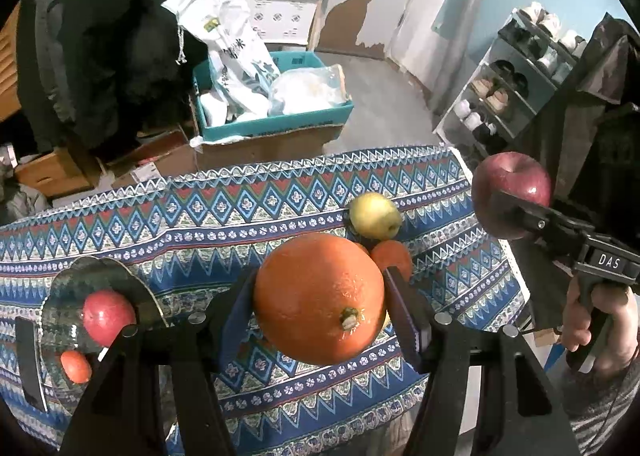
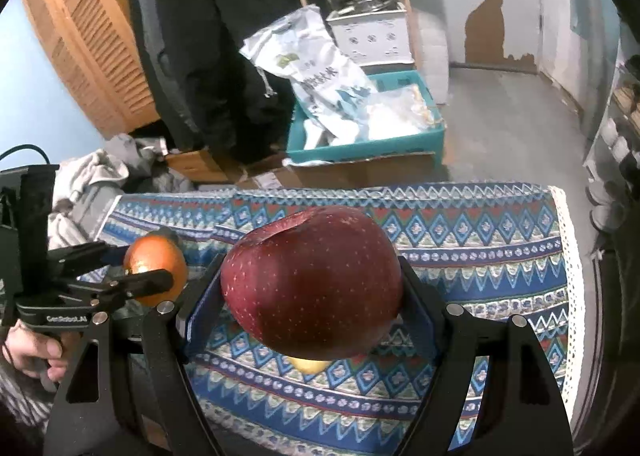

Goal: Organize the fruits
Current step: 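Lift the orange with the left gripper while the right gripper lifts the apple toward the bowl, then carry the large orange and dark red apple over the glass bowl with both grippers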

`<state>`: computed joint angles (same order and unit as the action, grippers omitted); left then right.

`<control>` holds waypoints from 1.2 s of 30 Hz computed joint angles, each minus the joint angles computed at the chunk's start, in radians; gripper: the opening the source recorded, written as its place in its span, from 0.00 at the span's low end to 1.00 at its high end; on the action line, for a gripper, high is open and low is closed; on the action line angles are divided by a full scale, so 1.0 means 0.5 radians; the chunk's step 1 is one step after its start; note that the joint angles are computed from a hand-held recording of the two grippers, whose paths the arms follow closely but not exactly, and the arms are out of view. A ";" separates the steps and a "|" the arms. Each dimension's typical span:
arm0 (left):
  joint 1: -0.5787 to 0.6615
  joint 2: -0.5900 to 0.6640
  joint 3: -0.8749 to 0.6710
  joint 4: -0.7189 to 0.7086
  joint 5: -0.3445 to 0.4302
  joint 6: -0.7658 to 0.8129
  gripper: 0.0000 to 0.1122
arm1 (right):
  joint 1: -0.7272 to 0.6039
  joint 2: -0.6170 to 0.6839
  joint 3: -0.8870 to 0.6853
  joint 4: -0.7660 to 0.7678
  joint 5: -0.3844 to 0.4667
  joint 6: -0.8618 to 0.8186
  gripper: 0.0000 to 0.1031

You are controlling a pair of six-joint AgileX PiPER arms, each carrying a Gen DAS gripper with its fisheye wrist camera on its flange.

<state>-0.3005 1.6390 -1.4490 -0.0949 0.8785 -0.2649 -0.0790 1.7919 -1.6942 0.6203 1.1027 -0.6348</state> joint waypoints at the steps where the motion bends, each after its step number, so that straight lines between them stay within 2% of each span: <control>1: 0.005 -0.019 0.013 0.010 -0.003 -0.001 0.58 | 0.007 -0.003 -0.004 0.005 0.008 0.002 0.77; 15: 0.180 -0.311 0.249 -0.069 -0.052 0.110 0.58 | 0.242 -0.002 -0.117 0.035 0.063 0.095 0.77; 27: 0.437 -0.501 0.439 -0.171 -0.048 0.247 0.58 | 0.530 0.090 -0.282 0.017 0.075 0.237 0.77; 36: 0.725 -0.615 0.584 -0.309 -0.025 0.425 0.58 | 0.745 0.230 -0.480 -0.052 0.092 0.371 0.77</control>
